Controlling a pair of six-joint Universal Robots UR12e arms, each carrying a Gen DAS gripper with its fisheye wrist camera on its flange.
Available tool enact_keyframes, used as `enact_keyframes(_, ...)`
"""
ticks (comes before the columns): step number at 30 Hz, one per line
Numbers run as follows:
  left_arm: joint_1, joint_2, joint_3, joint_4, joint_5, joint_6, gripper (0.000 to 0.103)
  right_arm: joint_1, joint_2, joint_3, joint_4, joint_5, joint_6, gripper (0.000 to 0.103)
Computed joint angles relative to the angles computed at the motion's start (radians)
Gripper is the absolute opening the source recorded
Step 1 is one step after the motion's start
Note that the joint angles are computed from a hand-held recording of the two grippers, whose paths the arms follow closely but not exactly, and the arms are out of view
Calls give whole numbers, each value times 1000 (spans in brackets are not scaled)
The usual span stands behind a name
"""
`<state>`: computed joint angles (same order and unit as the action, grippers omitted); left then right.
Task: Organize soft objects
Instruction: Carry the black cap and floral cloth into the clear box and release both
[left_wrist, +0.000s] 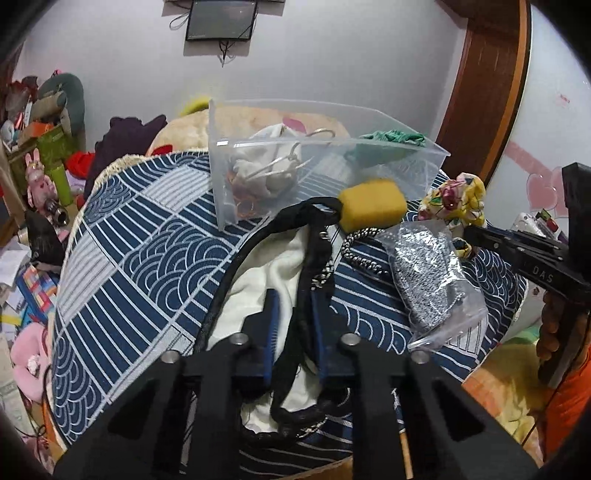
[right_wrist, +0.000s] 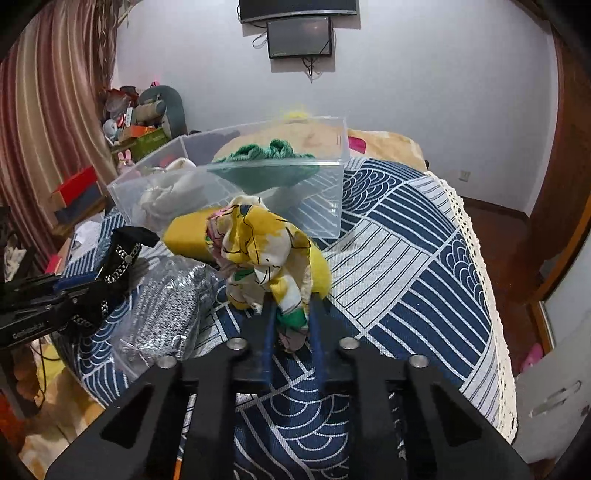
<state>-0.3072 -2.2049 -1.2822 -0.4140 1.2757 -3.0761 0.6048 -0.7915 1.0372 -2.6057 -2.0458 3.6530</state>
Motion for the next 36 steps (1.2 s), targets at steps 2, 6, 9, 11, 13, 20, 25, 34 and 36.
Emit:
enact_keyframes(2, -1, 3, -1, 12, 6, 1, 14, 1, 3, -7, -3, -3, -4, 13)
enact_keyframes(6, 4, 12, -5, 37, -5, -15, 6, 8, 2, -11, 0, -30, -14, 12)
enact_keyframes(9, 7, 19, -7, 67, -12, -27, 6, 14, -1, -6, -13, -55, -14, 12)
enact_keyframes(11, 6, 23, -7, 94, -9, -28, 5, 14, -5, -2, -30, -54, -16, 12)
enact_keyframes(13, 5, 24, -4, 108, -8, -27, 5, 15, -8, 2, -52, -57, -24, 12)
enact_keyframes(20, 6, 17, 27, 129, -24, -33, 5, 18, -2, -23, -114, -76, -70, 12)
enact_keyframes(25, 3, 7, 57, 165, -26, -34, 5, 17, 18, -68, -139, -87, -99, 12)
enact_keyframes(34, 0, -35, 149, 208, -20, -56, 5, 7, 56, -146, -157, -91, -131, 12)
enact_keyframes(36, 0, -50, 178, 203, -22, -62, 5, 4, 66, -168, -155, -89, -132, 12)
